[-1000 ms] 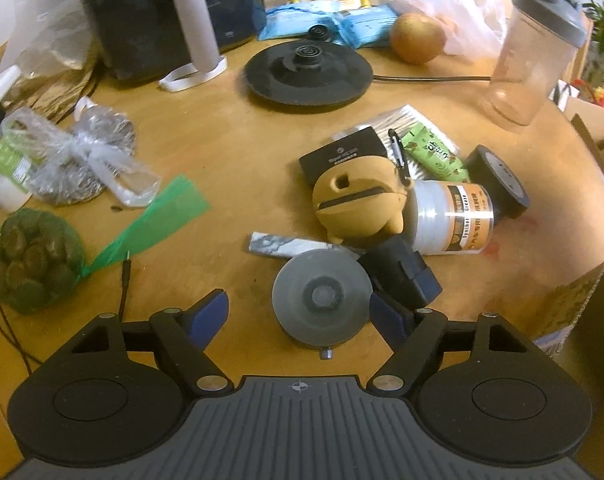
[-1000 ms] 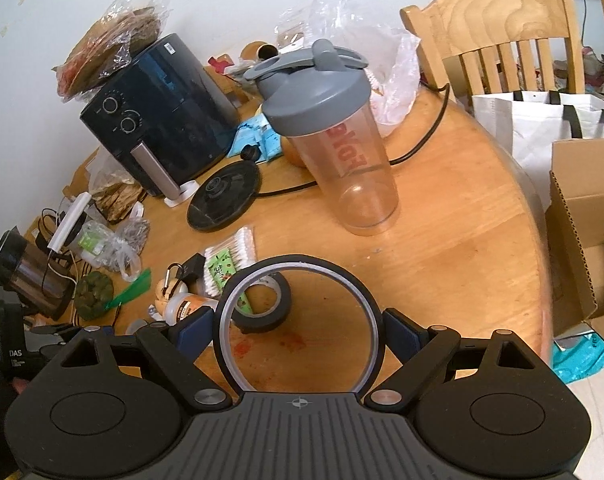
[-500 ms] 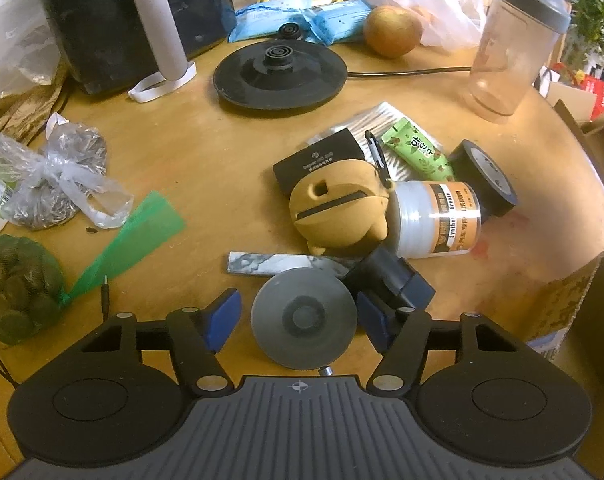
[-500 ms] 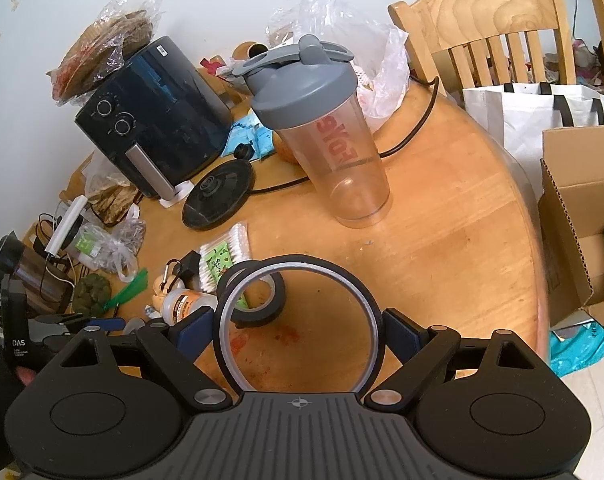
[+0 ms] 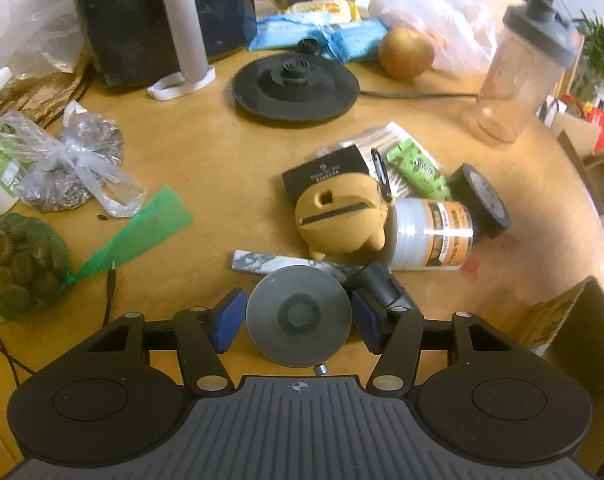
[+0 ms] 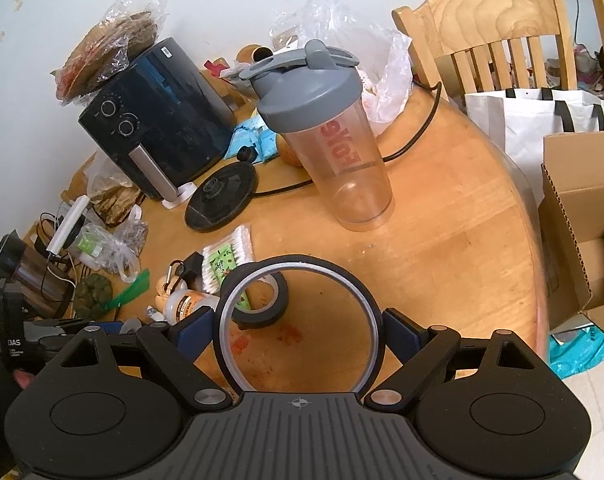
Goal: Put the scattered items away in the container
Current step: 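Grasp the grey round disc with the left tool, then carry the grey disc into the cardboard box with the left tool while the right tool drops the ring there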
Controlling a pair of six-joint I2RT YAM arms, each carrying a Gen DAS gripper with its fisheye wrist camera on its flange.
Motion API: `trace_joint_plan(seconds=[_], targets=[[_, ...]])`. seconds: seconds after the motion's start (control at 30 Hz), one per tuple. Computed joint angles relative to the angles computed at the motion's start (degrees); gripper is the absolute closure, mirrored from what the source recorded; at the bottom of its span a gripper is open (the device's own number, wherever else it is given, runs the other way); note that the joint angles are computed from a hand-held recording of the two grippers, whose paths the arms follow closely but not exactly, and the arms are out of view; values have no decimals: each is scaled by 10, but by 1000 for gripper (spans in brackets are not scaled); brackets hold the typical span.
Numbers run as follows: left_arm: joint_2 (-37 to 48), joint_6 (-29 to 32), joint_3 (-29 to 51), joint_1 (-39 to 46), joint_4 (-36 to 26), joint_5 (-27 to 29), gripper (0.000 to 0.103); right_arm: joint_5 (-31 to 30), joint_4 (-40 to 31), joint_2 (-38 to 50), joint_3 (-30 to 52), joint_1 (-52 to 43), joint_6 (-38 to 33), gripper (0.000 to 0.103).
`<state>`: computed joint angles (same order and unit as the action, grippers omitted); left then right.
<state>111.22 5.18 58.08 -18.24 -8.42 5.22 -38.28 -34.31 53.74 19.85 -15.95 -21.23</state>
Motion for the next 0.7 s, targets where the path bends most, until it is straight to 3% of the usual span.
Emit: trace_joint_plan(seconds=[0.33,0.7], targets=[[-105,-30,-72,-8,30,-15,46,6,11,-18,-1,46,34,13],[-219,-58,-120,-42,8,-46,46,11,45,-24,-5,98,80,13]])
